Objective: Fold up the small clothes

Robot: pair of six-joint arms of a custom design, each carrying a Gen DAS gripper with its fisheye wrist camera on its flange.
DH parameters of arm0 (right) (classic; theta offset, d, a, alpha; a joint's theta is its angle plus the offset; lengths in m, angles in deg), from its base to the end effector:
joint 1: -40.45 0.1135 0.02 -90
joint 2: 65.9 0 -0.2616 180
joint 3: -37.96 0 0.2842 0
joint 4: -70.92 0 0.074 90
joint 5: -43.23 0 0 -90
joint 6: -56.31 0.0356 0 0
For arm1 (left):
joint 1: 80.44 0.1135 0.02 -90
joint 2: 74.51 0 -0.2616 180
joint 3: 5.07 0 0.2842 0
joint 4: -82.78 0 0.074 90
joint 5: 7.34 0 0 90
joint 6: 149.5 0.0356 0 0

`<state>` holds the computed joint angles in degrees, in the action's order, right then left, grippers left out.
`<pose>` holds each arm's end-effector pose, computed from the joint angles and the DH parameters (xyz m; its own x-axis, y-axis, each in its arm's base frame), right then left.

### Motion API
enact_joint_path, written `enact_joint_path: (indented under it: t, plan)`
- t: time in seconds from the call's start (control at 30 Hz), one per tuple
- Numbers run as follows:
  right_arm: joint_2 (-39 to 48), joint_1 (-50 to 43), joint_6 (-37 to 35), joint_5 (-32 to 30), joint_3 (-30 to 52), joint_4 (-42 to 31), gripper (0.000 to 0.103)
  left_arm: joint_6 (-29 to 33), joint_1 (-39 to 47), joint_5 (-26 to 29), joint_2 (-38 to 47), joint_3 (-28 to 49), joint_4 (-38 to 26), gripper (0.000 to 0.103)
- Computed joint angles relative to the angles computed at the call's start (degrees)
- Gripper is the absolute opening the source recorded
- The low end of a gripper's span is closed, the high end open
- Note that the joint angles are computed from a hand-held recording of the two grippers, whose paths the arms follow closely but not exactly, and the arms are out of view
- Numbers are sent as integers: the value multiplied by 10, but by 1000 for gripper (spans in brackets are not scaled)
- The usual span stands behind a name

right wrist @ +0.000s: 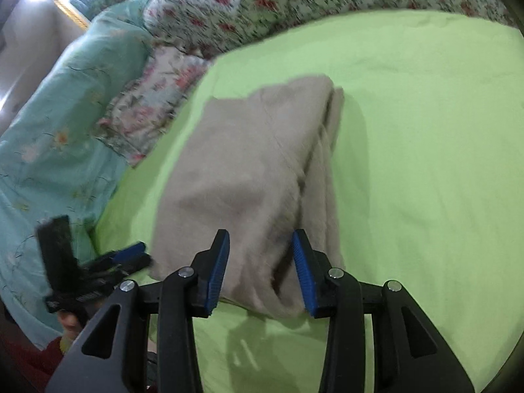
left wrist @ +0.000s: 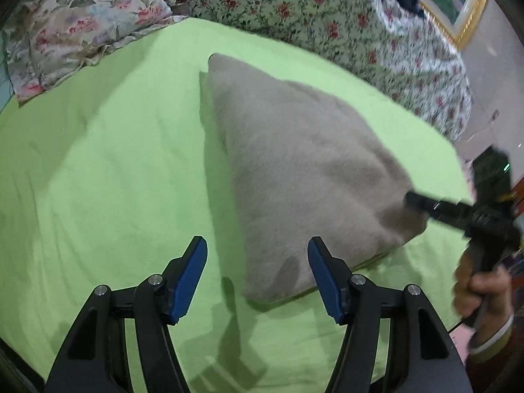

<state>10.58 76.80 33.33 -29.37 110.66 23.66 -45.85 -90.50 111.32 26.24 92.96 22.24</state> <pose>0.2562 0.1754 0.2652 -0.6258 0.6302 -0.4596 0.4149 0.7679 0.4881 0.3909 -0.0867 0.2630 -0.7682 0.3466 -0.5383 0.5629 0.7661 -0.3100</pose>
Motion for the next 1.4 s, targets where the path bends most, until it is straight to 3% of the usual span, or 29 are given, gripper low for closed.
enact_joint_path:
  t: [0.13,0.17,0.2,0.23,0.33,0.53,0.67,0.8,0.9,1.0,1.07,1.2,1.3,1.4]
  plan:
    - [-2,1,2,0,-20,24,39,-13,-13,-15,35,35,-6,62]
    - [-4,2,-1,2,-22,25,33,-19,-17,-26,46,43,-11,56]
    - [-3,5,-8,9,-17,19,14,-21,-18,-29,54,48,-15,51]
    - [-4,7,-13,14,-13,14,10,-25,-19,-28,60,51,-20,49]
    - [-20,16,-19,43,-10,-10,9,-37,-18,-17,73,54,-33,47]
    - [-6,-11,5,-16,-58,-9,9,-22,-38,-48,64,17,-17,49]
    - [-32,-11,37,-13,-72,3,12,-3,-30,-43,52,39,-35,46]
    - [-28,24,35,88,4,-77,15,18,-21,3,32,67,-31,46]
    - [-11,23,-3,113,43,-51,15,21,-29,42,40,97,-16,46]
    - [46,-3,-66,86,88,-13,15,17,-44,57,58,114,2,46]
    - [84,-23,-81,63,104,6,15,19,-53,72,97,152,-22,46]
    - [128,-60,-62,41,104,-28,11,6,-78,8,204,241,-89,40]
    - [118,-78,-55,23,49,26,1,-11,-78,21,204,218,-65,40]
    - [116,-77,-52,25,47,25,0,-12,-87,1,193,208,-55,40]
